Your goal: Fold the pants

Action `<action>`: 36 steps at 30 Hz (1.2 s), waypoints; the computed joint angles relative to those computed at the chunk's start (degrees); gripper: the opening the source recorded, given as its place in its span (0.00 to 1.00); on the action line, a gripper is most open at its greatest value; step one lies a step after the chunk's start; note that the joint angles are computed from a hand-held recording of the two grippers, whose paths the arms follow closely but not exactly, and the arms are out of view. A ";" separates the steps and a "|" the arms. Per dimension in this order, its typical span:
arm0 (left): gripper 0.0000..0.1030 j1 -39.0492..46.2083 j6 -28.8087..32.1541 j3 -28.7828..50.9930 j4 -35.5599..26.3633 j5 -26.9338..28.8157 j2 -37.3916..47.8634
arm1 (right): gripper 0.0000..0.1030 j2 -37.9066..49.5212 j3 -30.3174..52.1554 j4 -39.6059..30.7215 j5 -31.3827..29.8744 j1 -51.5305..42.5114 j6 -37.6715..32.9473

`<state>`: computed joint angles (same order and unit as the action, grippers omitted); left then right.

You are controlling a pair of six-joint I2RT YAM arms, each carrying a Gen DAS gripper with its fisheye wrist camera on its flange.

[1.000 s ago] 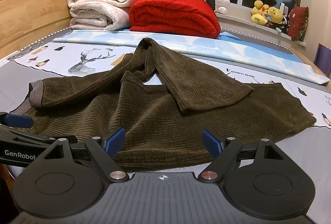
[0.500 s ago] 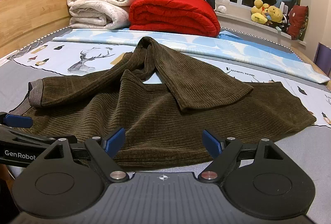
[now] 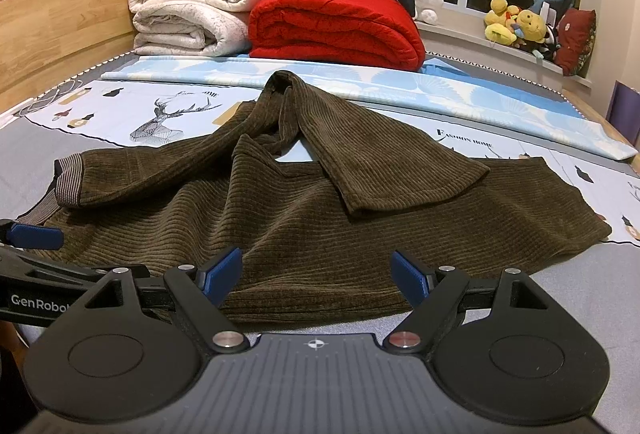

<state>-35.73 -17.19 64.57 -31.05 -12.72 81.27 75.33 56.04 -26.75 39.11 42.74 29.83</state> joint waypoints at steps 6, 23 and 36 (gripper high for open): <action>0.99 0.00 -0.01 0.34 -0.26 0.01 0.16 | 0.81 -0.14 -0.31 0.65 -0.04 -0.05 -0.05; 0.99 -0.38 -0.03 0.65 -0.67 -0.33 0.28 | 0.81 -0.41 -1.16 2.47 -0.04 -0.02 0.14; 0.98 -0.69 2.30 -0.12 0.33 -3.29 -1.16 | 0.81 -0.72 -2.24 4.91 1.21 -0.14 -0.82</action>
